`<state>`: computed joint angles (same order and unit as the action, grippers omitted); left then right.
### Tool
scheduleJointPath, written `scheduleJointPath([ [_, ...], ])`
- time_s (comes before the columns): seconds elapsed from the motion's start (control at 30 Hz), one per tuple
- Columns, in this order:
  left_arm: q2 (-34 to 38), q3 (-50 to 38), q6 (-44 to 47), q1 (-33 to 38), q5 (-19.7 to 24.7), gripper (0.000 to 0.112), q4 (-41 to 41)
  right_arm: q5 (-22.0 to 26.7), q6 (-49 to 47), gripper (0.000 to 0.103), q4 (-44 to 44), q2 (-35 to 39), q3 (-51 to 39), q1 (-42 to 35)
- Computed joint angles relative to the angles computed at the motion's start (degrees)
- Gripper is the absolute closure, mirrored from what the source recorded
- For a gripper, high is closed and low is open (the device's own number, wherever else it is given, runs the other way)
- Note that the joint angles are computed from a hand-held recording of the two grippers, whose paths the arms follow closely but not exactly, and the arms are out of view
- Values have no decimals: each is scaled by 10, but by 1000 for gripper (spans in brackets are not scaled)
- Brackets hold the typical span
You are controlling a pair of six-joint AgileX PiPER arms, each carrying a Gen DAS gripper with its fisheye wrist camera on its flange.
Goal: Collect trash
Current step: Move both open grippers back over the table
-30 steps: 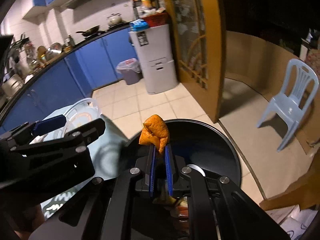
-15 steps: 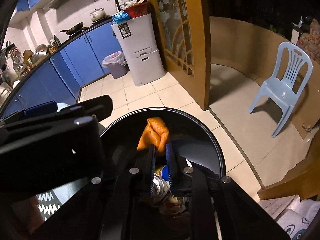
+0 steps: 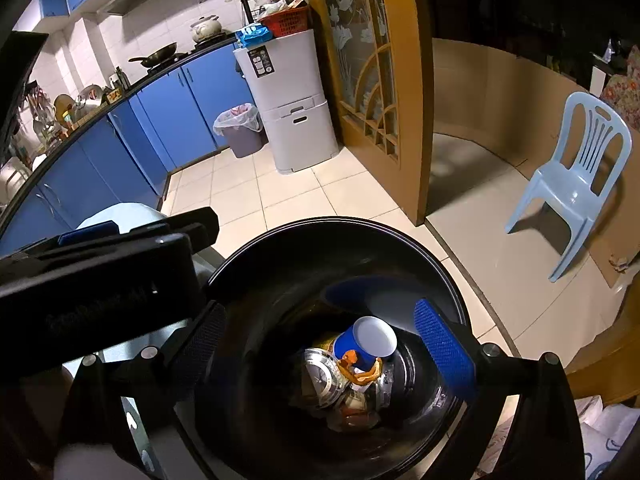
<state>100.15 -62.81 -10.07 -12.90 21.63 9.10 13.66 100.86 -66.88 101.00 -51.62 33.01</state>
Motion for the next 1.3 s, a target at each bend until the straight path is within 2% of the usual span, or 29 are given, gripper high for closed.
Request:
scheduleJointPath([
  [0.2, -14, 6, 15, 17, 0, 13, -13, 9, -23, 10, 23, -2, -7, 7],
  [0.27, -25, 16, -3, 26, -2, 13, 7, 19, -33, 10, 37, -3, -17, 19],
  [0.4, -53, 40, 3, 66, -10, 13, 14, 38, -78, 10, 83, 5, -51, 47],
  [0.47, -68, 54, 13, 99, -14, 13, 12, 48, -106, 10, 108, 14, -74, 62],
  [0.73, -96, 87, 160, 282, -25, 13, -87, 111, -262, 10, 238, 91, -230, 139],
  [0.83, -94, 91, 125, 331, -26, 13, -32, 143, -310, 10, 281, 130, -297, 165],
  [1.0, -67, 85, 259, 432, -27, 13, -137, 195, -384, 10, 337, 191, -403, 194],
  [1.13, -42, 75, 364, 480, -15, 14, -224, 238, -422, 10, 362, 235, -480, 211],
  [1.23, -25, 64, 434, 498, -1, 23, -276, 266, -432, 10, 367, 261, -526, 222],
  [1.3, -13, 54, 461, 505, 14, 36, -296, 281, -442, 10, 374, 277, -554, 227],
])
